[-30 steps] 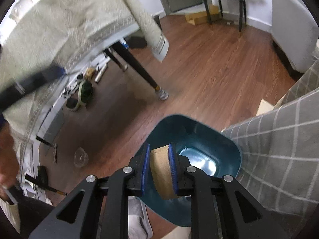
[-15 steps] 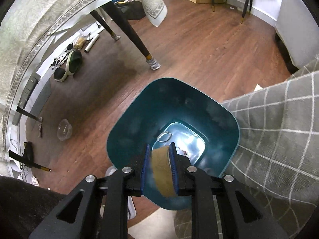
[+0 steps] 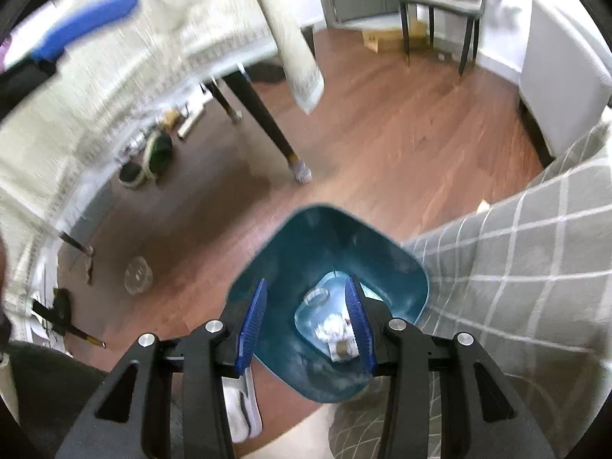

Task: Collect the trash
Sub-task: 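Move both grippers away from the bin back over the table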

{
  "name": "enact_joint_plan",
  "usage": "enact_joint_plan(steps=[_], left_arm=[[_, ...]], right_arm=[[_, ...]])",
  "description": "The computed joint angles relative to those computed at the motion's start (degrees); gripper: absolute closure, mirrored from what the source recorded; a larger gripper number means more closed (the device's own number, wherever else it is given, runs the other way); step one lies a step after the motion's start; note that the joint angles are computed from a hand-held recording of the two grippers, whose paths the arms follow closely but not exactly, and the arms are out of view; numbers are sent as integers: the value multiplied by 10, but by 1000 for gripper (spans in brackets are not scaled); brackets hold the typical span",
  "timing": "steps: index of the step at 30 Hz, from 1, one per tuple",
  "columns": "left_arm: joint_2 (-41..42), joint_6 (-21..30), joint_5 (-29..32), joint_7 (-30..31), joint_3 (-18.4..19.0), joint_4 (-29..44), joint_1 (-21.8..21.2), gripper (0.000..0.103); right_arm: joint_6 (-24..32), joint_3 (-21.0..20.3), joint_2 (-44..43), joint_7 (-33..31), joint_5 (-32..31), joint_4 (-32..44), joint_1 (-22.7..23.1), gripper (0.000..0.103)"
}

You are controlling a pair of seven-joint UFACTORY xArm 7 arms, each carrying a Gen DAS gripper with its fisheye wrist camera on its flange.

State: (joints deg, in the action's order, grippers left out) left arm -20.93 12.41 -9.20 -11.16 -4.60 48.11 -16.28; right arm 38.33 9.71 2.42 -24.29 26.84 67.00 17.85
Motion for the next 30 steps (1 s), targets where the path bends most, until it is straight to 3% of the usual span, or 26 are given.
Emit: enact_joint_plan(steps=[9, 18, 25, 30], left_arm=[[26, -16, 33, -46, -31, 24, 18, 51], [77, -21, 61, -66, -53, 69, -2, 43], [120, -15, 120, -119, -85, 113, -6, 32], [163, -1, 112, -119, -86, 155, -43, 25]], right_arm=[[-39, -27, -74, -53, 73, -20, -10, 57], [-58, -67, -120, -66, 72, -51, -31, 50], [-74, -95, -158, -80, 69, -90, -50, 46], [-74, -120, -183, -94, 63, -108, -62, 39]])
